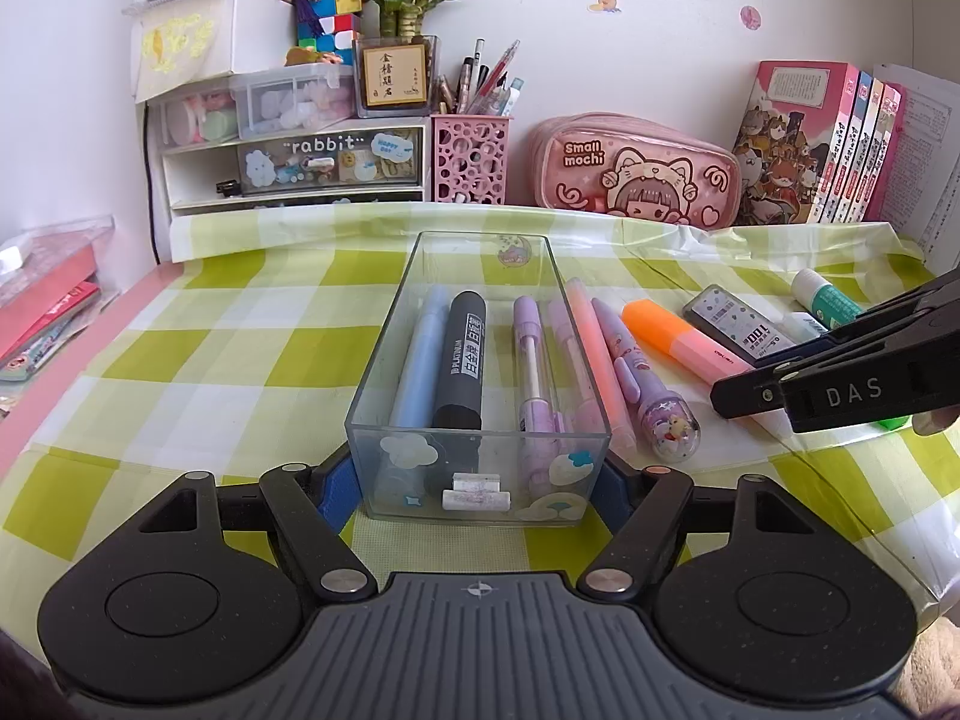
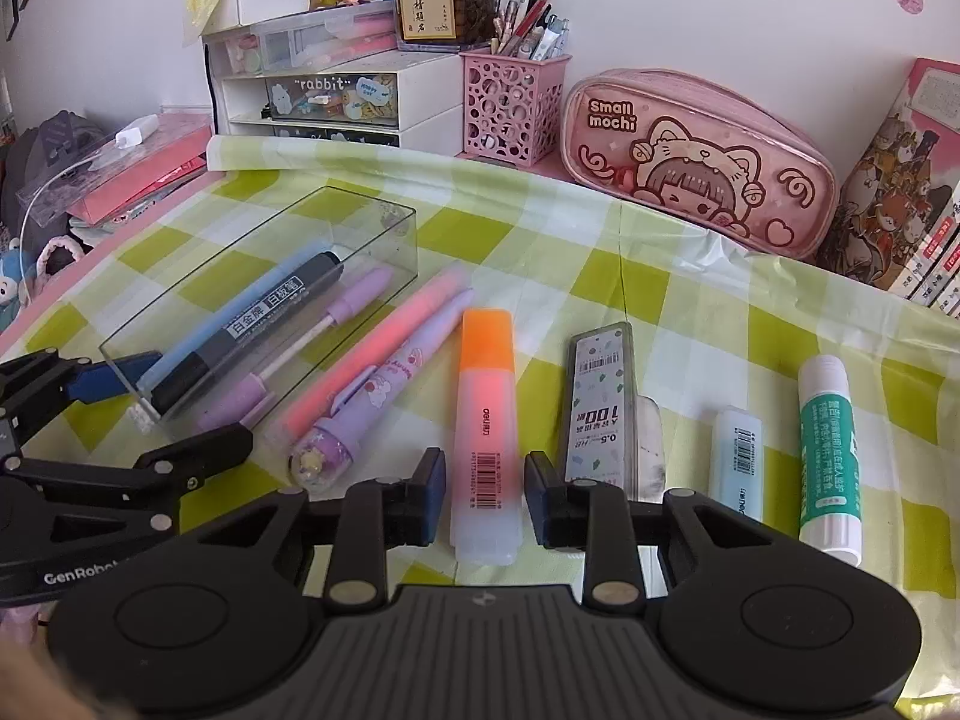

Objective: Organize stationery
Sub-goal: 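Move the right gripper to the orange highlighter and close on it, then lift the orange highlighter into the clear box and open the right gripper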

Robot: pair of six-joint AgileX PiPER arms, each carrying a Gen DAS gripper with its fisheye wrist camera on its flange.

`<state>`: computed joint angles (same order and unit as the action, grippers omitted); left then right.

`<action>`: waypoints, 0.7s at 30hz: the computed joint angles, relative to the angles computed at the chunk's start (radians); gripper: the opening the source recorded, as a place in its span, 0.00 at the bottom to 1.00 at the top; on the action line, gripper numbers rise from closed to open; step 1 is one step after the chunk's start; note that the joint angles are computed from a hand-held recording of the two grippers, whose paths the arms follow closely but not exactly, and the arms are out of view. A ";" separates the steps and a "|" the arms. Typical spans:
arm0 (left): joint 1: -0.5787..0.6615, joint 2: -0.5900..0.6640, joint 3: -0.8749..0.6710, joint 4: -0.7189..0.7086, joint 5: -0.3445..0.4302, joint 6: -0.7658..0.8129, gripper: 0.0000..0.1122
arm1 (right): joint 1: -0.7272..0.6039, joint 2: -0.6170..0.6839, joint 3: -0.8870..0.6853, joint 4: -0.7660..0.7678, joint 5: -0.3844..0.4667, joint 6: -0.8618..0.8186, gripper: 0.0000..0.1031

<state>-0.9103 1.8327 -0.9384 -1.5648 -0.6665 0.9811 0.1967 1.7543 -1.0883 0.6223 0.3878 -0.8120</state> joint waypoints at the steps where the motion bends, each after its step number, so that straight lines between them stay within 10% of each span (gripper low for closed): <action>1: 0.000 0.000 0.000 -0.001 0.000 0.001 0.65 | 0.004 0.004 -0.002 -0.001 -0.006 0.005 0.27; 21: 0.004 -0.002 0.004 0.002 -0.003 0.007 0.65 | 0.068 0.065 -0.017 0.049 -0.160 0.047 0.21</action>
